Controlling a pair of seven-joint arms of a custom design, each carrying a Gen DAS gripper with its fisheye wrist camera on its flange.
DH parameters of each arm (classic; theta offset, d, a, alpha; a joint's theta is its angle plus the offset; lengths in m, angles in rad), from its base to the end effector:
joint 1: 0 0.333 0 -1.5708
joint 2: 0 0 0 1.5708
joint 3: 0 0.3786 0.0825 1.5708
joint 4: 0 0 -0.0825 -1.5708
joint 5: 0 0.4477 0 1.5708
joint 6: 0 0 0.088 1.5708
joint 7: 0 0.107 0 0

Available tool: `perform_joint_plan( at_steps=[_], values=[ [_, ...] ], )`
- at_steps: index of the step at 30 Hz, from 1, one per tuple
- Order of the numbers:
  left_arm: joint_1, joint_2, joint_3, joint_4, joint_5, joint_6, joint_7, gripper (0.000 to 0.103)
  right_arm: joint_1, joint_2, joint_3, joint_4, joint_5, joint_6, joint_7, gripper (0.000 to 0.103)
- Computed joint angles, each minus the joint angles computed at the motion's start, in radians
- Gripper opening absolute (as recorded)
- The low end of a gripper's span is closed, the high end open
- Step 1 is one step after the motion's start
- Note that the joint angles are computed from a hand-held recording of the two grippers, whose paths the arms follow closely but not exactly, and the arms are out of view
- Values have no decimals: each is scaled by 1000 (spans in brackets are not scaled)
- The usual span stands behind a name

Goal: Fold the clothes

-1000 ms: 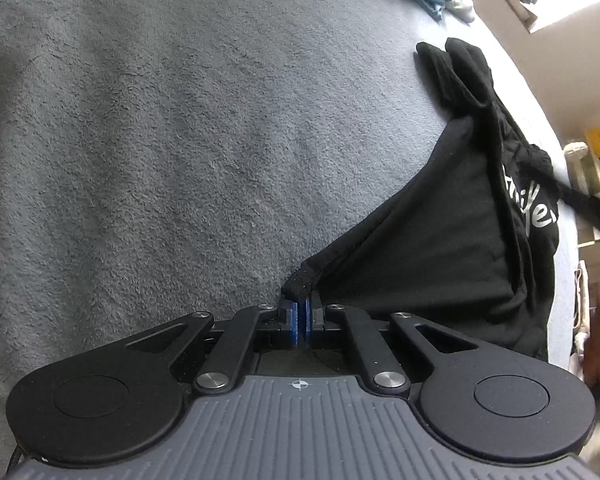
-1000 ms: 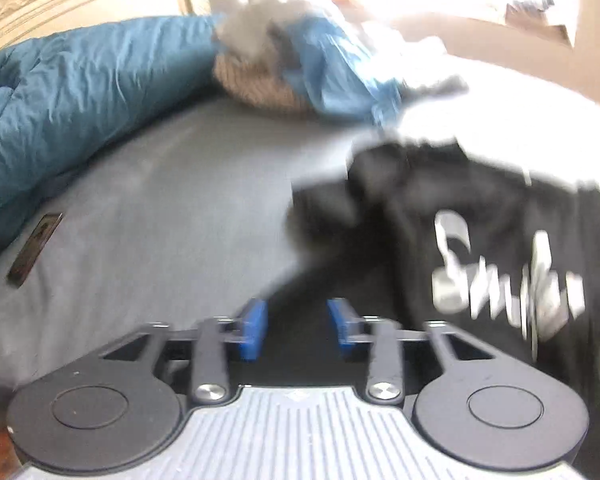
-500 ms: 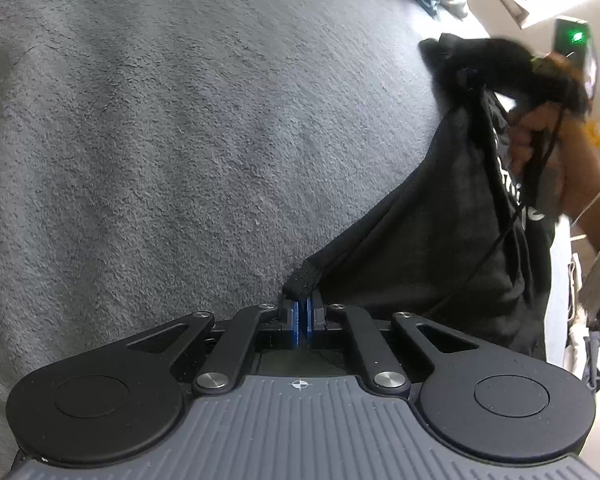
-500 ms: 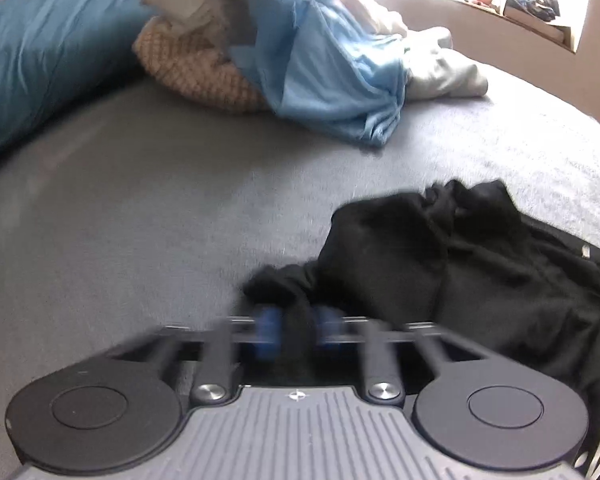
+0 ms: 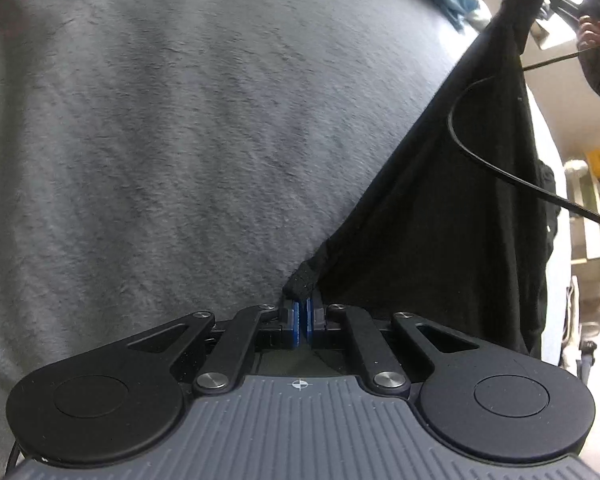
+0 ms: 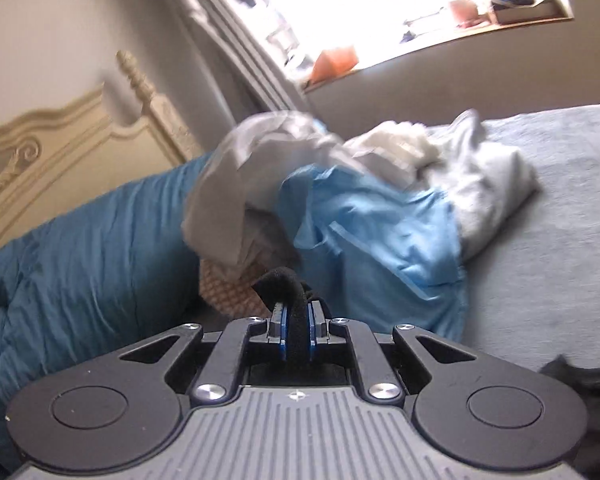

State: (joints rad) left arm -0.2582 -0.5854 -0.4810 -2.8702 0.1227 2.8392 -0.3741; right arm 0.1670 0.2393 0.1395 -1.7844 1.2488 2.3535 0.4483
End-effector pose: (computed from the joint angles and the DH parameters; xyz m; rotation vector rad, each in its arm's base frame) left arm 0.2896 -0.2576 0.3938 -2.8973 0.6922 -0.8846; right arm 0.6948 0.2249 0.4973 -1.8484 0.9589 0.1453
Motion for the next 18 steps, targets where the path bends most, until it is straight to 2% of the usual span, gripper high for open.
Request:
perform_joint_plan(
  at_steps=[9,12,14,15,16,17,18],
  values=[
    [-36,-11,-1,23,-12,-91,-43,3,51,92,53,7,12,83,-34,10],
    [-33,-9,-6,13,-12,-62,-69,3,67,132,53,18,-52,113,42,13],
    [-26,-12,-15,-1,-13,-28,-97,6,66,153,41,36,-145,78,161,15],
    [-22,-15,-22,-10,-17,-8,-118,6,63,163,37,46,-186,59,214,20],
    [-17,-15,-30,-13,-19,3,-135,6,42,155,47,39,-174,57,206,25],
    [-12,-14,-38,-12,-20,11,-150,6,24,148,54,32,-160,53,197,41],
    [-5,-6,-41,0,-14,7,-153,6,8,140,57,26,-145,47,188,51]
  ],
)
